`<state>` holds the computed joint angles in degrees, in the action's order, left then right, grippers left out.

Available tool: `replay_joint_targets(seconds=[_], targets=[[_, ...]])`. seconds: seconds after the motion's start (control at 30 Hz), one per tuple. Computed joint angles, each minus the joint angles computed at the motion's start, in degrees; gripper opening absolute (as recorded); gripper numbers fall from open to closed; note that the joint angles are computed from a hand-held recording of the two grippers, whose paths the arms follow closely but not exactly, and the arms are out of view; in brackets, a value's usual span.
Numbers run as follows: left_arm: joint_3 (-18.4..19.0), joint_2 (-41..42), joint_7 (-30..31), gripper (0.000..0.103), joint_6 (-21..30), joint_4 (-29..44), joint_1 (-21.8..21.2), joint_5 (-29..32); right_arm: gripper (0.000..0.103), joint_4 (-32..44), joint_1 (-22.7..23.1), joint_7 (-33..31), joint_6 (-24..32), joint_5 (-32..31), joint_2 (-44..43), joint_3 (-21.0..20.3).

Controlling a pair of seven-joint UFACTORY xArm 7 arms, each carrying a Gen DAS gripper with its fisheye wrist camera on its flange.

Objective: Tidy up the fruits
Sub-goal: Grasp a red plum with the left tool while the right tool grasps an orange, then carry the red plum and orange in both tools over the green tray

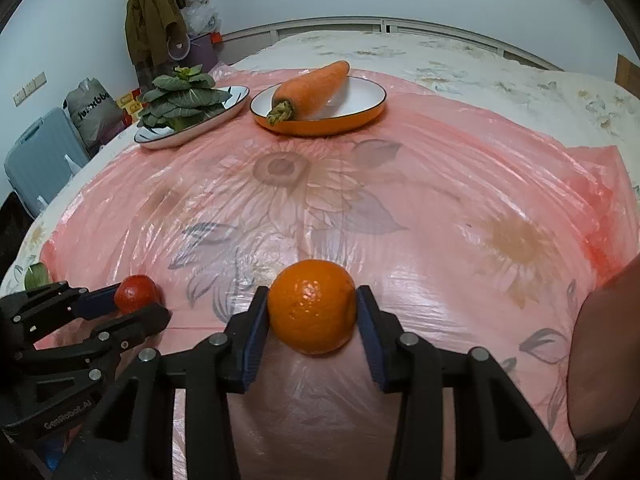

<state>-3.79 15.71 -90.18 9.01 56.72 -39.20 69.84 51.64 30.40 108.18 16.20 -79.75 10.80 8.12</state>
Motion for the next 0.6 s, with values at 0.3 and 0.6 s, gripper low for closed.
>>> replay_joint_targets(seconds=[0.3,0.6], targets=[[0.30,-0.32,-3.36,0.029,-0.83,-0.10,0.15,3.19,0.052,-0.03,-2.54,11.04,-4.62,-9.22,0.03,0.20],[-1.66,-1.38,-2.92,0.029,1.91,-0.52,0.76,3.14,0.052,-0.91,-2.43,6.17,-3.14,-4.43,-1.05,1.12]])
